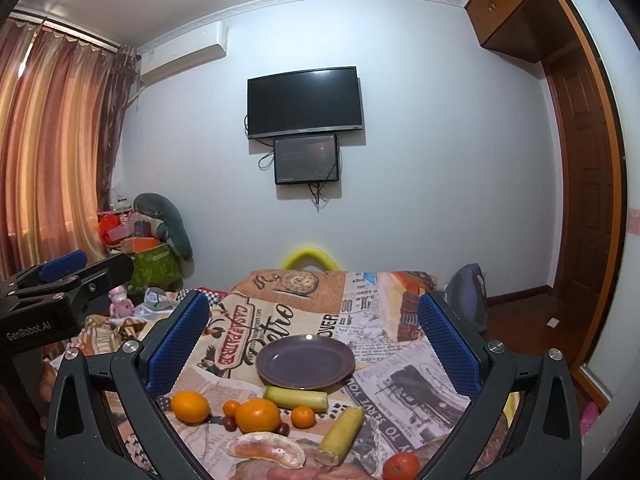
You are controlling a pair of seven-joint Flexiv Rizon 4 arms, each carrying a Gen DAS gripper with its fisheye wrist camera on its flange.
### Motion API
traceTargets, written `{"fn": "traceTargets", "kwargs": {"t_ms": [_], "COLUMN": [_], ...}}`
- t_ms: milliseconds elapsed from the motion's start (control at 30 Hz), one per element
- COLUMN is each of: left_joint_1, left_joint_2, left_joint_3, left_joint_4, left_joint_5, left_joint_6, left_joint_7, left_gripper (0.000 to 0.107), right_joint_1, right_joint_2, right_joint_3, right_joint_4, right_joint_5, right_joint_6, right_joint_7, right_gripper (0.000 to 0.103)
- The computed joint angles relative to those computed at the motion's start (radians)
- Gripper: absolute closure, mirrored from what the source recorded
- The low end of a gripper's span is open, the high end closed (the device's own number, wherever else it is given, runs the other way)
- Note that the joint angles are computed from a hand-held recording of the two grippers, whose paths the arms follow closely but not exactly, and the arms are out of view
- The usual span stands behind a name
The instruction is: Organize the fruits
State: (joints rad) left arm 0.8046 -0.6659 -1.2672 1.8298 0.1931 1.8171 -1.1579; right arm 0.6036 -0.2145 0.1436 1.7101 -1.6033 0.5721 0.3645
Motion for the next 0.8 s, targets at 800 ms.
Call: {"fn": "traceTargets", "kwargs": {"t_ms": [800], "left_joint_1": [-0.025], "left_joint_2": [-0.009], "left_joint_3": [0.028], "left_joint_4": [-0.015], "left_joint_5": [-0.011], "left_joint_6": [-0.016], "left_joint_7": [0.016], "left_gripper": [0.004], "right_joint_1": [-0.004], "right_joint_2": [-0.002], "right_joint_3": [0.001], "right_joint_4": [0.000], "right_joint_5": [0.020], "right_joint_6": [0.009], "right_joint_7": [-0.006], "right_gripper": [0.000]}}
